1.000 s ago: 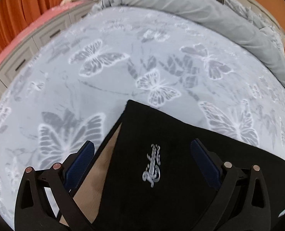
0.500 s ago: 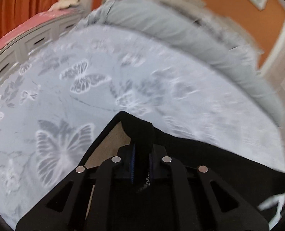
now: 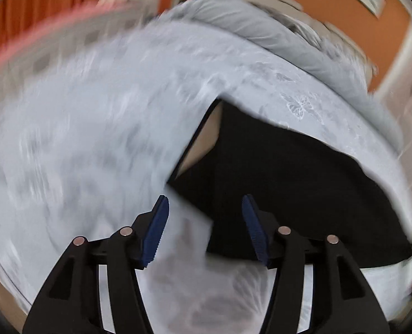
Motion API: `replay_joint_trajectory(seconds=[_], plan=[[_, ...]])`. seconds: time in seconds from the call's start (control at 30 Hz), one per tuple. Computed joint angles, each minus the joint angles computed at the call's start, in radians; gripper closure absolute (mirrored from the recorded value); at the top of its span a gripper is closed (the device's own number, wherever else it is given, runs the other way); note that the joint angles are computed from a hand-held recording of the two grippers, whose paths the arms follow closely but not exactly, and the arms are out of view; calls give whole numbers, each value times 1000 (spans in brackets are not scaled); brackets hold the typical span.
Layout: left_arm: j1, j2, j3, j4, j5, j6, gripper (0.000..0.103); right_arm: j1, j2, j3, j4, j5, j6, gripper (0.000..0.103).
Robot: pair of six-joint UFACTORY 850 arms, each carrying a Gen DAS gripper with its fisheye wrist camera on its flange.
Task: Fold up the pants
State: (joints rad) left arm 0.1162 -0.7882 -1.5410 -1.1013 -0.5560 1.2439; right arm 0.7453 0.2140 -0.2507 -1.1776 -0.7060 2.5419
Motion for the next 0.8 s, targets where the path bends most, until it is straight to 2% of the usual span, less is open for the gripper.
replay_joint_trajectory(seconds=[0.03, 0.1, 0.13, 0.17, 0.23, 0.33, 0.37, 0.4, 0.43, 0.47, 0.5, 0.53, 0.57, 0.67, 0.73, 0.8], plan=[[27, -3, 1, -31, -75, -34, 47, 51, 8, -5, 43, -63, 25, 49], [63, 11, 30, -108, -189, -50, 31, 135, 30, -18, 106, -166, 33, 44], [68, 20, 48, -133, -213, -55, 19, 171, 40, -22, 115, -199, 55, 44], [70, 25, 62, -145, -235, -72, 16, 195, 37, -28, 120, -217, 75, 44], [48, 6, 55, -104, -285, -150, 16, 249, 36, -35, 99, -257, 169, 36], [11, -58, -9, -51, -340, -292, 17, 283, 7, -47, 45, -252, 299, 35], [5, -88, -44, -63, -380, -326, 17, 312, -7, -52, 51, -253, 331, 35], [2, -103, -63, -74, -398, -341, 22, 316, -26, -64, 41, -242, 345, 35], [-3, -128, -100, -88, -422, -371, 33, 313, -45, -77, 30, -228, 347, 35], [-7, -151, -138, -87, -435, -404, 60, 315, -60, -88, 29, -222, 344, 35], [-10, -181, -191, -79, -457, -445, 81, 302, -78, -104, 24, -208, 326, 35], [-11, -218, -261, -88, -512, -463, 97, 300, -87, -115, 27, -204, 316, 35], [-7, -217, -289, -127, -524, -440, 97, 296, -93, -126, 29, -206, 305, 35], [-4, -124, -250, -157, -448, -259, 96, 316, -103, -139, 39, -232, 308, 34], [-3, -129, -265, -50, -427, -305, 95, 309, -110, -126, 62, -198, 321, 29], [1, -174, -288, 53, -404, -402, 95, 304, -116, -98, 62, -151, 395, 29]])
